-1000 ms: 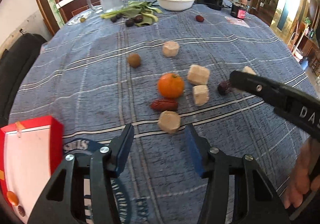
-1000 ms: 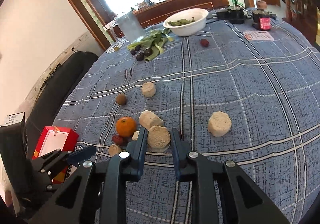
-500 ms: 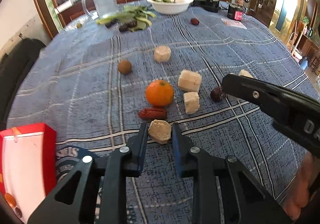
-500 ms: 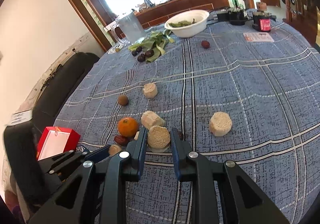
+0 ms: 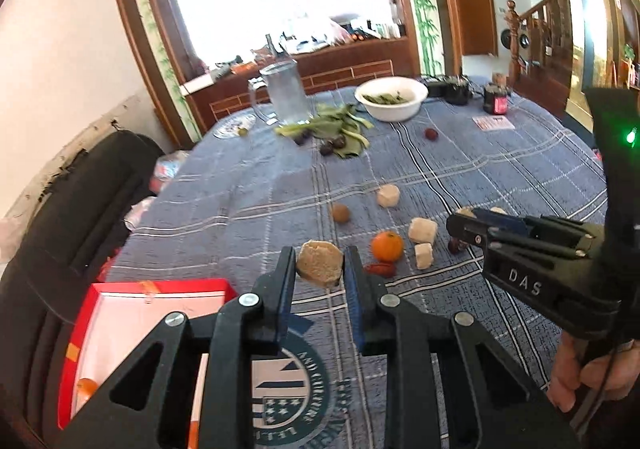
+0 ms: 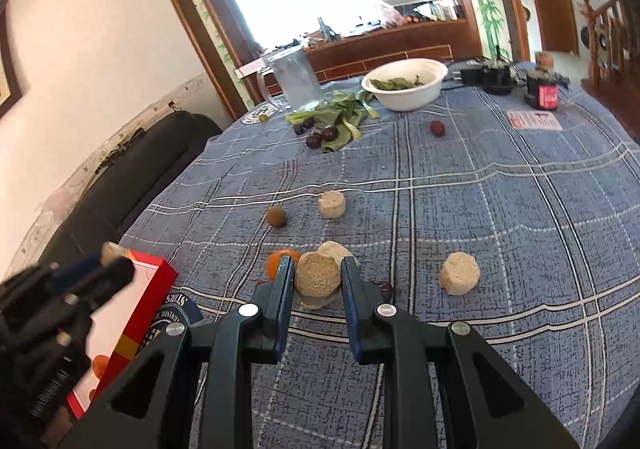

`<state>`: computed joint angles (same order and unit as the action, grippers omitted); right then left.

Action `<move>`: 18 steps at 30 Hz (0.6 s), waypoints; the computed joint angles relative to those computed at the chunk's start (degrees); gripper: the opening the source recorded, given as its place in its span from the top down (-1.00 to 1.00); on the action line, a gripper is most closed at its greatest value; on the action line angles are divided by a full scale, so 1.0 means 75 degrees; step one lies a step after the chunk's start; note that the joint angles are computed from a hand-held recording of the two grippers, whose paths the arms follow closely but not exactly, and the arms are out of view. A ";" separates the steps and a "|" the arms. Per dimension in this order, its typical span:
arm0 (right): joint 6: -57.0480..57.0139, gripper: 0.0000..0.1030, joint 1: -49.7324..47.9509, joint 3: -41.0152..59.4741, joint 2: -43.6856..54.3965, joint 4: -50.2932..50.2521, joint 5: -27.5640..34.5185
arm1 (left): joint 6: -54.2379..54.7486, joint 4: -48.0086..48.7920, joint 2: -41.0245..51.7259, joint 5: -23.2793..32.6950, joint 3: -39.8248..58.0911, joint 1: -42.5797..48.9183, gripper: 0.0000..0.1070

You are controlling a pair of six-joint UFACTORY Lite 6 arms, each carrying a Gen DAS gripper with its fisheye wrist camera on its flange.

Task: Organize fruits
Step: 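Carry both beige pastries over the tray with both grippers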

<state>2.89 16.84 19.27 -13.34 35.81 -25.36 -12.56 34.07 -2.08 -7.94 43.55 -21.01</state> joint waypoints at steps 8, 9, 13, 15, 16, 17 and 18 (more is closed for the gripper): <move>-0.1002 0.57 0.0627 0.0050 0.0097 0.1004 -0.0454 | -0.2439 0.2488 -0.0598 -0.0129 -0.0269 0.0451 0.52; -0.1046 0.57 0.0680 0.0043 0.0091 0.1050 -0.0493 | -0.2687 0.2722 -0.0647 -0.0158 -0.0288 0.0531 0.52; -0.1093 0.57 0.0842 0.0016 0.0081 0.1085 -0.0594 | -0.3555 0.3585 -0.0818 -0.0321 -0.0380 0.0792 0.52; -0.1096 0.57 0.0892 0.0021 0.0117 0.1068 -0.0632 | -0.3901 0.3955 -0.0898 -0.0413 -0.0402 0.0951 0.52; -0.1109 0.57 0.0897 0.0022 0.0130 0.1054 -0.0646 | -0.3946 0.4012 -0.0951 -0.0462 -0.0429 0.1017 0.52; -0.1192 0.57 0.0945 0.0044 0.0168 0.1141 -0.0679 | -0.3977 0.4045 -0.0997 -0.0482 -0.0460 0.1047 0.52; -0.1258 0.57 0.0974 0.0068 0.0199 0.1204 -0.0686 | -0.4104 0.4178 -0.1033 -0.0518 -0.0471 0.1106 0.52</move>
<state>-6.54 24.14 19.78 -11.85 44.84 -30.50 -43.34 65.41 -9.83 -11.83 40.02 -12.71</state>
